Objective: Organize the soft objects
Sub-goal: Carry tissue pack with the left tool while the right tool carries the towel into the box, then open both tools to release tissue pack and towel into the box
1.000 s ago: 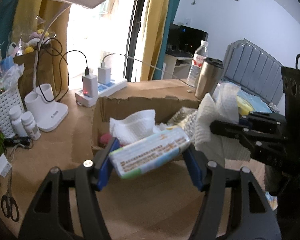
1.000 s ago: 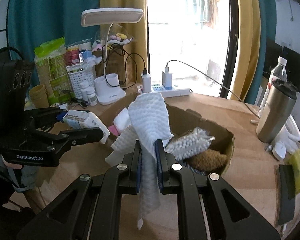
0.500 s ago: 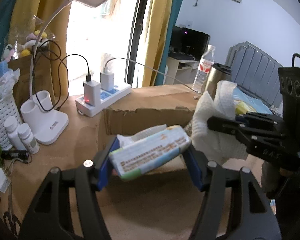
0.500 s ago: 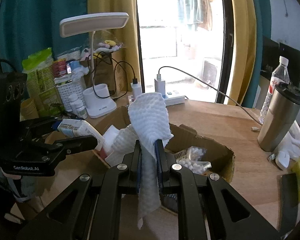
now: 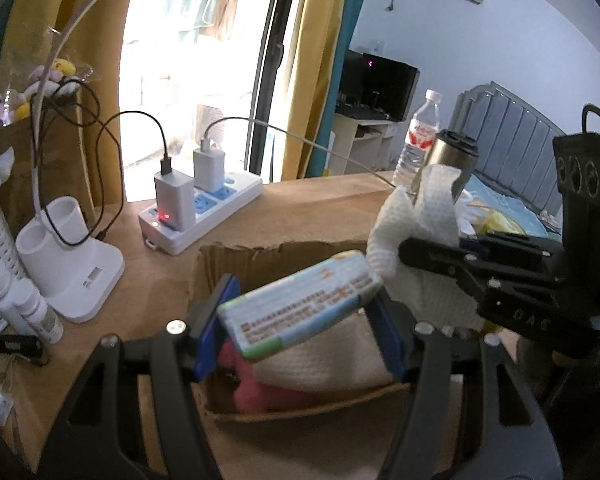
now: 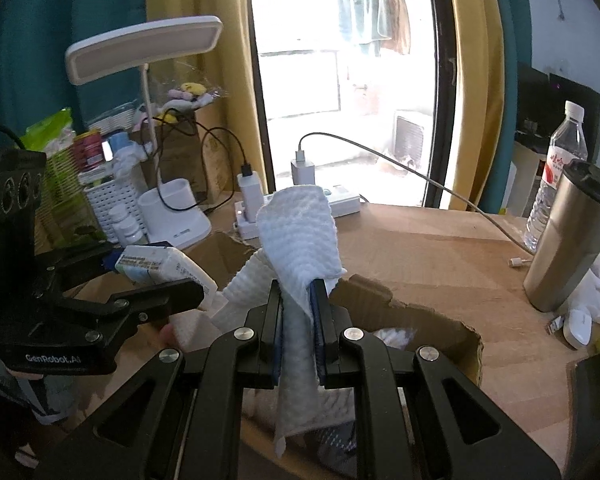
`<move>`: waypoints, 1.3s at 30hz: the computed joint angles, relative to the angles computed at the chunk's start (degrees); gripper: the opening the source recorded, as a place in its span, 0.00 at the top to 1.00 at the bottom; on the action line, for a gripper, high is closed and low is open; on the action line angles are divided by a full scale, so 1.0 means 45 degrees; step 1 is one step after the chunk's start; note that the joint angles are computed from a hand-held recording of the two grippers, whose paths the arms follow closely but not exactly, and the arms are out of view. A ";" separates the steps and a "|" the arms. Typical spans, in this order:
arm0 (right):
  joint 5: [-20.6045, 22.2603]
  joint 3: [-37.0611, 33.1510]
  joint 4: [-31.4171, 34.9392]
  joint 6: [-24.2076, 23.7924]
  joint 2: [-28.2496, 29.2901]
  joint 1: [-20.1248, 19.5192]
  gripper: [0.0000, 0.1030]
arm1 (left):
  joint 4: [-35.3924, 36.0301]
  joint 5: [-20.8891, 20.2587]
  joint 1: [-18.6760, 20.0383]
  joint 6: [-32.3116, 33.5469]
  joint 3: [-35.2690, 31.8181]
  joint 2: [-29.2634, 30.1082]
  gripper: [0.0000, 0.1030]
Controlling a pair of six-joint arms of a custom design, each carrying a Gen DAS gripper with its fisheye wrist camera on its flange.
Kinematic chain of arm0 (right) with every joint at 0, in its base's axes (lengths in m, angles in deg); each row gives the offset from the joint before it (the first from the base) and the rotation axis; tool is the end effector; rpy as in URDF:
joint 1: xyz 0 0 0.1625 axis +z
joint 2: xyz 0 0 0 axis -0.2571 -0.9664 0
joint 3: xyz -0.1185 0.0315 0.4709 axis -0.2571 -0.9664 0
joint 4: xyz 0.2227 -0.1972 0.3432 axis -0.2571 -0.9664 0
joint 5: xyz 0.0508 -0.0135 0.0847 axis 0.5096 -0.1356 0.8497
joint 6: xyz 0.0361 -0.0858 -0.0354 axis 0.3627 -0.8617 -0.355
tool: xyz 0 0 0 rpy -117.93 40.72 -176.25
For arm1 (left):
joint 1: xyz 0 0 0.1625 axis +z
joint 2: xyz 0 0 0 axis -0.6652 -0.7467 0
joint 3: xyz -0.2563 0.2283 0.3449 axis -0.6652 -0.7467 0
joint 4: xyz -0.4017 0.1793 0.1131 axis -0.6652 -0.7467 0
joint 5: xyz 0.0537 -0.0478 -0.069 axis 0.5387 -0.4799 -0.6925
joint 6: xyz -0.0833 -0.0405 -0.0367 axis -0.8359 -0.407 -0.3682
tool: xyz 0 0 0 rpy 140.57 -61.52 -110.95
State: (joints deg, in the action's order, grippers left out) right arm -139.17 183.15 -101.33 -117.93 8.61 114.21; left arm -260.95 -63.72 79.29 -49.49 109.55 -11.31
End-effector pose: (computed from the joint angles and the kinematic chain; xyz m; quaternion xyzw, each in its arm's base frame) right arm 0.2038 -0.4922 0.1870 0.4543 -0.8470 0.2345 0.1459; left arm -0.2117 -0.4367 0.1329 0.1309 0.8524 -0.4378 0.2541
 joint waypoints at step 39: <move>-0.1351 0.0347 -0.0365 0.0811 -0.0191 0.0318 0.47 | 0.1991 0.1031 -0.0568 -0.1535 0.0081 -0.0557 0.19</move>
State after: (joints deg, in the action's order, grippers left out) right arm -145.25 184.71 -102.97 -114.29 7.75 115.64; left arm -252.00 -59.09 76.73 -56.39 109.92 -13.82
